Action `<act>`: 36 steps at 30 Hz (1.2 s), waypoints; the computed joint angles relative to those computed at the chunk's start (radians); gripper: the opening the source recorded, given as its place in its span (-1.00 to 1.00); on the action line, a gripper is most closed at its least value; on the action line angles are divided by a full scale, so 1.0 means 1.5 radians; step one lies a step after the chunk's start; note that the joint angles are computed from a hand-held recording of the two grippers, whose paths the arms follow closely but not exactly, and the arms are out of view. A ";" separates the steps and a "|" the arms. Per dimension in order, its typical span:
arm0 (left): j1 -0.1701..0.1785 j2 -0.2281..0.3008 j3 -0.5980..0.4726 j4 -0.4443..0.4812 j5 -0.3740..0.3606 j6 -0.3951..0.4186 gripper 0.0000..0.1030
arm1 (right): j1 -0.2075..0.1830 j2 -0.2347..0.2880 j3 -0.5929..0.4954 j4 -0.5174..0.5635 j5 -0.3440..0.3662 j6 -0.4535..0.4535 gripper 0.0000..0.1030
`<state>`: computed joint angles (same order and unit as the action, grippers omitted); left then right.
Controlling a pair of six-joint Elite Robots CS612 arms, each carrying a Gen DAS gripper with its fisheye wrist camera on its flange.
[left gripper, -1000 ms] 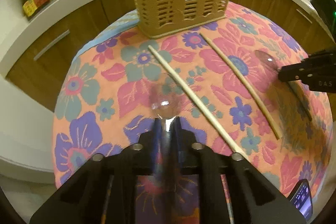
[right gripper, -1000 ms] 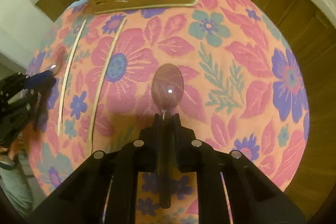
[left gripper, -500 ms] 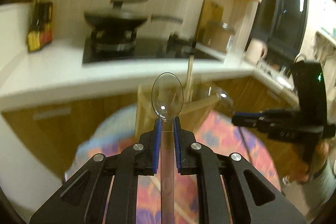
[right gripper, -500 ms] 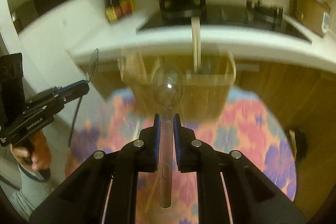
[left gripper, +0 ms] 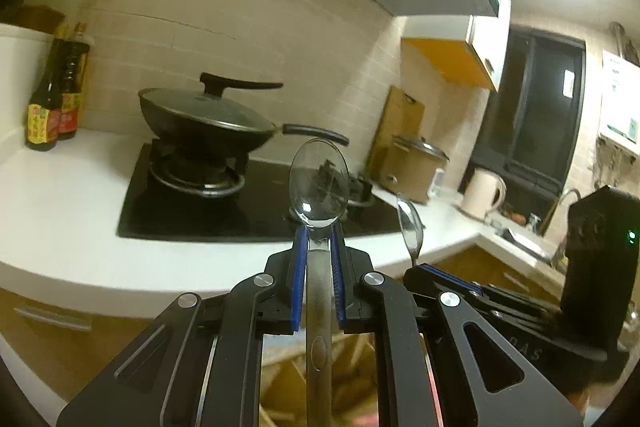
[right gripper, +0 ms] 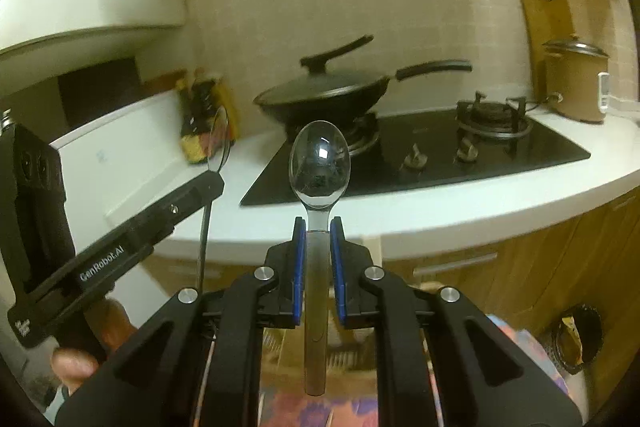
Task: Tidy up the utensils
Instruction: 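Open both tools to release the spoons into the holder, then grasp a wooden chopstick with the left tool while the right tool grasps another chopstick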
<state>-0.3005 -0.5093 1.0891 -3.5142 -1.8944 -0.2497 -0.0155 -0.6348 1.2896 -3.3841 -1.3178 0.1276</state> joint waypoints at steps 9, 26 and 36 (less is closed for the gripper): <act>-0.006 0.043 -0.035 -0.031 0.057 0.006 -0.80 | 0.009 0.053 -0.058 -0.042 -0.048 0.033 -0.81; 0.014 -0.005 0.088 -0.096 0.029 -0.016 -0.27 | -0.006 -0.013 0.089 -0.066 0.016 0.016 -0.66; 0.019 -0.068 0.218 -0.141 0.029 -0.008 0.04 | -0.003 -0.064 0.196 -0.045 -0.010 -0.019 -0.56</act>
